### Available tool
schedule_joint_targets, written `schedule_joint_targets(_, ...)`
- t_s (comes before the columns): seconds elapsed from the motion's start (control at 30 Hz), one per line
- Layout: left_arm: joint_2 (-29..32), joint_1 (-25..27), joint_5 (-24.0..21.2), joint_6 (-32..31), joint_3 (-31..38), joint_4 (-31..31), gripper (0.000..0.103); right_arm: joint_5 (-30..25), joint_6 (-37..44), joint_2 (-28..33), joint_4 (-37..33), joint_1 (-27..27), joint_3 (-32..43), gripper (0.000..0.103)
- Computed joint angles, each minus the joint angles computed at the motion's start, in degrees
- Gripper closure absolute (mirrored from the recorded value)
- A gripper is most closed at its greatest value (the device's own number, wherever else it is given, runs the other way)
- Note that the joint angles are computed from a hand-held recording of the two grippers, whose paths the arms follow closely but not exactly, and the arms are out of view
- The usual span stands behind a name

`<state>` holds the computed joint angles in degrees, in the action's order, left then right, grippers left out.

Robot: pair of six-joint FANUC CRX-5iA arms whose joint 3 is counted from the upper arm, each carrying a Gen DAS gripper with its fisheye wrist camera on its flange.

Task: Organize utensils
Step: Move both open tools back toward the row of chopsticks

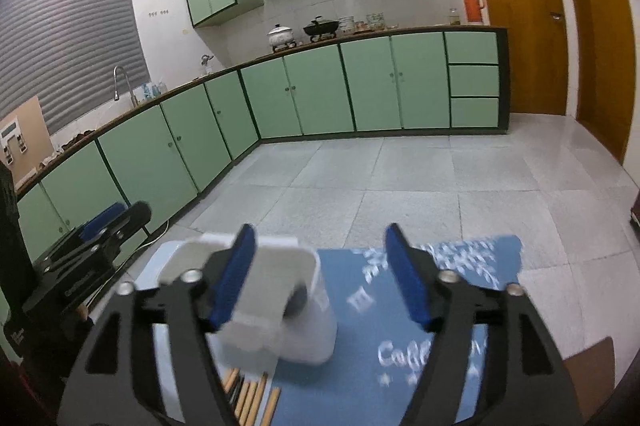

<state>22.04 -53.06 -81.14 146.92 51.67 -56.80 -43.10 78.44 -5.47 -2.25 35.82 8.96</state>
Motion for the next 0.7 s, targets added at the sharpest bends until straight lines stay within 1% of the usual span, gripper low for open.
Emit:
schedule_joint_targets(0.07, -1.6, -1.9, -1.0, 1.0, -2.2, 0.7, 0.034, 0.8, -2.5, -4.0, 2.3, 1.0, -4.9, 0.018)
schedule_joint_targets(0.13, -2.8, -3.5, -2.1, 1.6, -4.2, 1.5, 0.030, 0.5, -4.8, -7.7, 4.0, 2.0, -9.1, 0.015)
schedule_joint_targets(0.23, -4.1, -6.1, -5.1, 3.6, -6.9, 3.2, 0.030, -1.5, -8.9, -12.4, 7.3, 4.2, -14.6, 0.014)
schedule_joint_targets(0.3, -4.7, -7.2, -6.7, 5.6, -8.8, 5.8, 0.030, -3.4, -10.3, -14.6, 8.0, 5.1, -16.8, 0.014)
schedule_joint_targets(0.37, -4.9, -8.8, -8.9, 7.1, -10.2, 6.7, 0.030, -4.7, -13.0, -17.6, 10.0, 7.0, -20.1, 0.014)
schedule_joint_targets(0.4, -4.8, -9.6, -10.2, 7.8, -10.8, 7.3, 0.030, -5.0, -15.5, -19.2, 12.4, 8.8, -22.2, 0.014)
schedule_joint_targets(0.47, -5.1, -10.9, -11.3, 10.0, -12.3, 8.1, 0.030, -5.9, -20.1, -22.5, 16.1, 11.9, -26.4, 0.014)
schedule_joint_targets(0.53, -5.4, -11.6, -11.9, 11.7, -13.6, 9.4, 0.030, -7.3, -22.7, -24.4, 17.7, 14.1, -28.5, 0.014)
schedule_joint_targets(0.7, -6.1, -13.1, -12.3, 15.4, -16.2, 12.4, 0.030, -11.9, -25.4, -27.9, 18.4, 18.3, -31.5, 0.015)
